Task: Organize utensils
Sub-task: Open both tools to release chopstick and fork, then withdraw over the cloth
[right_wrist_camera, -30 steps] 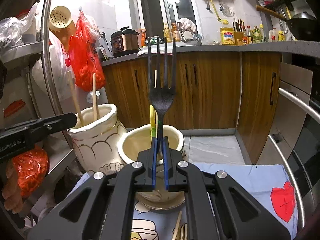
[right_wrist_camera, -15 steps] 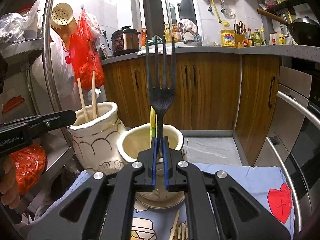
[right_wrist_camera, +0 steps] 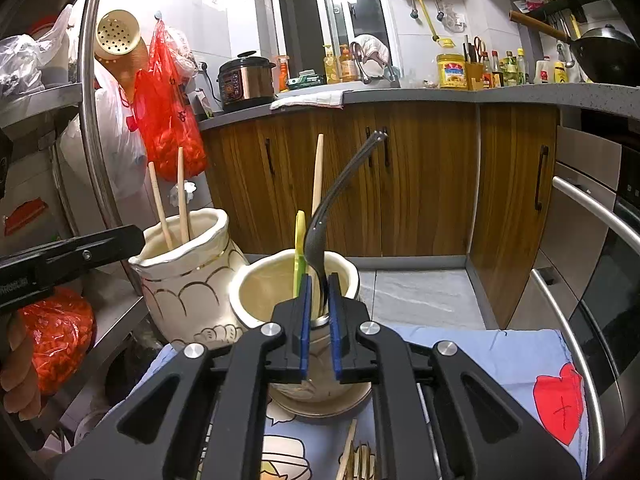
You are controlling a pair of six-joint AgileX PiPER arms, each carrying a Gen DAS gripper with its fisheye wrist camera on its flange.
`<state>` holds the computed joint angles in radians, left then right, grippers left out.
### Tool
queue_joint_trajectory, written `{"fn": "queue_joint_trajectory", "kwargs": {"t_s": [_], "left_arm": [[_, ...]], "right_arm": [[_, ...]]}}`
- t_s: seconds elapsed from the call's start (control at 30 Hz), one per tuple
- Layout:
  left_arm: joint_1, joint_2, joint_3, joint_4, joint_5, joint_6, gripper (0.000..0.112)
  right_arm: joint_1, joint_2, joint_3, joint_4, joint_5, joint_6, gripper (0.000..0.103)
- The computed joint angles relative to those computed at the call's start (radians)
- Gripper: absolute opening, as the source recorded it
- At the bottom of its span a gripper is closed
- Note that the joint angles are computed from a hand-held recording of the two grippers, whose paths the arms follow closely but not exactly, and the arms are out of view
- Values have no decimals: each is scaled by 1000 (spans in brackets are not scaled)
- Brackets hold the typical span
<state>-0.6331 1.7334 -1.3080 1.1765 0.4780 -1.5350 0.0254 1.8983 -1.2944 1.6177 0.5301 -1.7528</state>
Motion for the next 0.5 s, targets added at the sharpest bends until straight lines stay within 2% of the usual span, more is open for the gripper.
{"fn": "queue_joint_trajectory", "kwargs": {"t_s": [0.03,0.1,0.17,0.23,0.3,0.37,0.47,0.5], "left_arm": [[-3,-7,8,17,-1,-14,32],[-10,-11,7,9,10,0,32],[-17,-17,11,7,25,-1,32],[-24,-25,19,-7,38,0,37],[-31,-36,29,-14,46,-5,38],[-43,-48,44,-18,62,-11,40],[-69,-61,61,-15,100,-24,49],[-77,-62,62,-14,111,-28,56]], "right_arm": [[-5,-3,1,-5,8,6,13],[-17,-12,5,-24,30,25,26],[-35,-22,11,-42,59,41,35],[-53,-39,26,-54,77,47,40],[-79,-53,37,-71,105,60,53],[-112,-75,57,-84,130,61,56],[-166,-104,88,-102,158,47,70],[-185,-112,98,-107,166,43,71]]}}
